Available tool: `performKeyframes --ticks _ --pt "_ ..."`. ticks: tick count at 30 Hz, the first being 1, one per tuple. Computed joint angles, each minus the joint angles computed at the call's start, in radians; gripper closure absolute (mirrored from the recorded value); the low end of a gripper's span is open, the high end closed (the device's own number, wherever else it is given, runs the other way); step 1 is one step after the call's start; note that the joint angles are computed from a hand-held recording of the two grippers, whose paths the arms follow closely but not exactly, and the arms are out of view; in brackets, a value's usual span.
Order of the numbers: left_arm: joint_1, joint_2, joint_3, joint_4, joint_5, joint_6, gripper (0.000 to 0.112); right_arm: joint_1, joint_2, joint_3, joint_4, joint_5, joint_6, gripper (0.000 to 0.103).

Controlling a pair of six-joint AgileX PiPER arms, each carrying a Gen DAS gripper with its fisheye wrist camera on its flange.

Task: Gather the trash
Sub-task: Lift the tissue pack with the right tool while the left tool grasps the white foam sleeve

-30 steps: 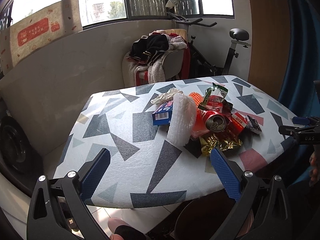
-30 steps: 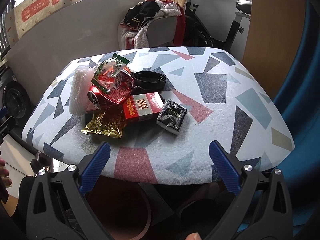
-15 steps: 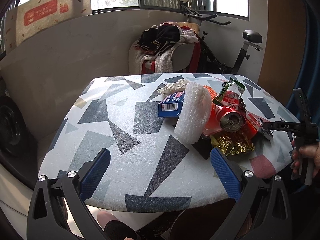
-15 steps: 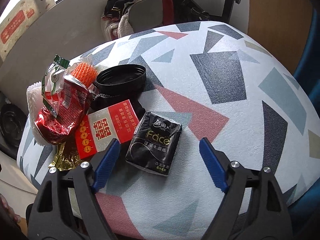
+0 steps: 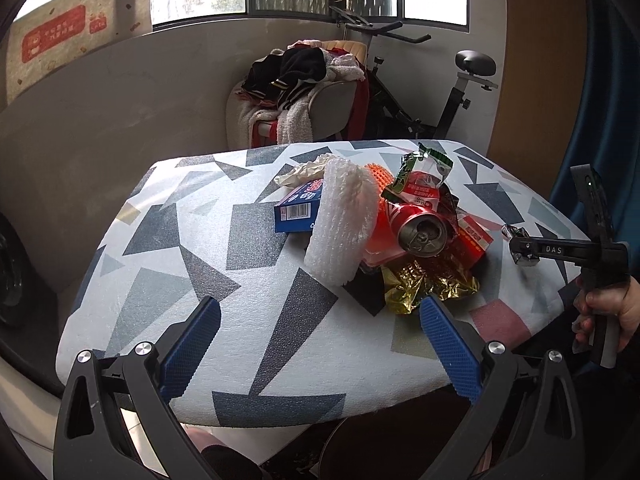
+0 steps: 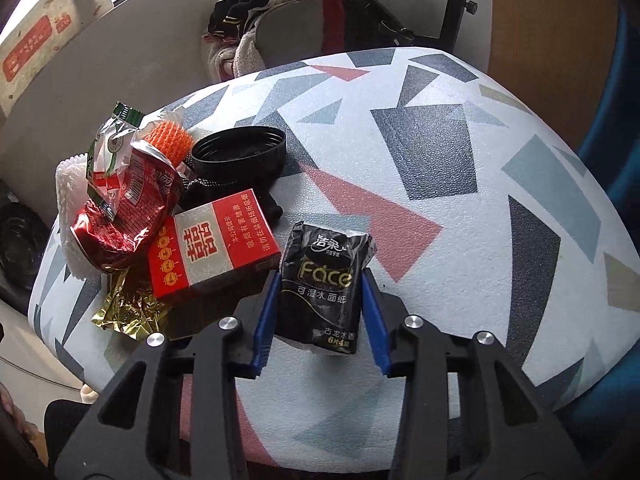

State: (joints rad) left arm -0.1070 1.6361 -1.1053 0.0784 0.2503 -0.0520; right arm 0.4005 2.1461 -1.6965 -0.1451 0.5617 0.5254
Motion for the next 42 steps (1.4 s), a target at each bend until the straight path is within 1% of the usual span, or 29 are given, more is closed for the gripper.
performKeyframes --ticks 3,7,9,13,20,22,26,28,32,36,37,39,41,42 --pt "-0.006 -0.005 0.001 0.030 -0.003 -0.026 0.015 0.022 -0.043 0.053 -0.130 -0.017 0.094 0.062" --pt "-0.005 -0.005 -0.002 0.016 -0.003 -0.018 0.015 0.029 -0.080 0.095 -0.186 -0.039 0.131 0.063" --pt "-0.001 -0.003 -0.004 -0.011 -0.002 0.000 0.015 0.032 -0.088 0.100 -0.187 -0.046 0.129 0.063" --pt "0.015 0.013 -0.020 -0.109 0.009 0.077 0.015 0.039 -0.103 0.115 -0.164 -0.068 0.110 0.064" --pt "0.030 0.042 -0.046 -0.170 0.017 0.124 0.016 0.059 -0.115 0.123 -0.134 -0.096 0.085 0.064" --pt "0.034 0.049 -0.056 -0.191 0.024 0.139 0.019 0.065 -0.123 0.128 -0.136 -0.104 0.089 0.065" --pt "0.049 0.076 -0.089 -0.278 0.047 0.218 0.023 0.070 -0.131 0.133 -0.137 -0.114 0.085 0.065" --pt "0.053 0.092 -0.108 -0.283 0.052 0.223 0.026 0.071 -0.131 0.132 -0.128 -0.116 0.077 0.065" --pt "0.069 0.135 -0.164 -0.395 0.089 0.332 0.030 0.074 -0.126 0.121 -0.116 -0.115 0.064 0.065" --pt "0.075 0.204 -0.246 -0.473 0.127 0.413 0.033 0.081 -0.120 0.111 -0.114 -0.112 0.055 0.065" --pt "0.074 0.231 -0.279 -0.476 0.140 0.425 0.034 0.081 -0.117 0.109 -0.112 -0.111 0.053 0.065" --pt "0.065 0.296 -0.363 -0.420 0.161 0.399 0.035 0.081 -0.113 0.106 -0.105 -0.109 0.046 0.065" --pt "0.046 0.363 -0.449 -0.321 0.162 0.349 0.035 0.080 -0.110 0.105 -0.100 -0.108 0.043 0.065" --pt "0.036 0.400 -0.500 -0.260 0.174 0.314 0.035 0.080 -0.109 0.105 -0.099 -0.108 0.043 0.065"
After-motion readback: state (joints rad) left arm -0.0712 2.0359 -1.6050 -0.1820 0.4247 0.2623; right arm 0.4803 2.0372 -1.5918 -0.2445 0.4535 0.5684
